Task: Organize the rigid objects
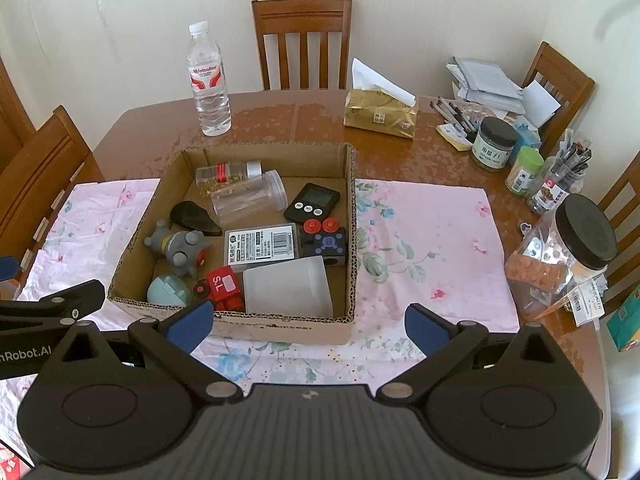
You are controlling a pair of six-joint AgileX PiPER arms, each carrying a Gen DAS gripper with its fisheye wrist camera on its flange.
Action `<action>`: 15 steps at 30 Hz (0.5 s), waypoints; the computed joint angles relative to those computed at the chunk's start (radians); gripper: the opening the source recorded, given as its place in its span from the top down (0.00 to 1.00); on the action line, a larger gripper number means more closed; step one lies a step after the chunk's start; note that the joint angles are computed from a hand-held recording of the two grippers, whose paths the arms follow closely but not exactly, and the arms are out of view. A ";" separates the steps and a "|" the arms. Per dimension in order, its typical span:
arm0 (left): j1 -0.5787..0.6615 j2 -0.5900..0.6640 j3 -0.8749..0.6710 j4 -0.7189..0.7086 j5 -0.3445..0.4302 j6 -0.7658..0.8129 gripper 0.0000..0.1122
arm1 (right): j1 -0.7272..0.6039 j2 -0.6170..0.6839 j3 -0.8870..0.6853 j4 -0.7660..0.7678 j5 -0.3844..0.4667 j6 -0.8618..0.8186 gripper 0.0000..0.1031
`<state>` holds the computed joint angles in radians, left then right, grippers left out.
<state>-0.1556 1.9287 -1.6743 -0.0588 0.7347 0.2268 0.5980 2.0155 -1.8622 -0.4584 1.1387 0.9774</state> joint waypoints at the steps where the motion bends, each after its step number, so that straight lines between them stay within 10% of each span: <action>1: 0.000 -0.002 0.000 -0.001 0.002 0.000 0.09 | 0.001 -0.001 0.000 -0.002 0.001 0.002 0.00; 15: -0.005 -0.010 -0.002 0.003 0.012 -0.012 0.09 | 0.001 -0.011 0.009 -0.007 -0.001 0.007 0.00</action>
<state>-0.1605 1.9189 -1.6764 -0.0560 0.7471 0.2152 0.5994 2.0046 -1.8536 -0.4651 1.1374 0.9848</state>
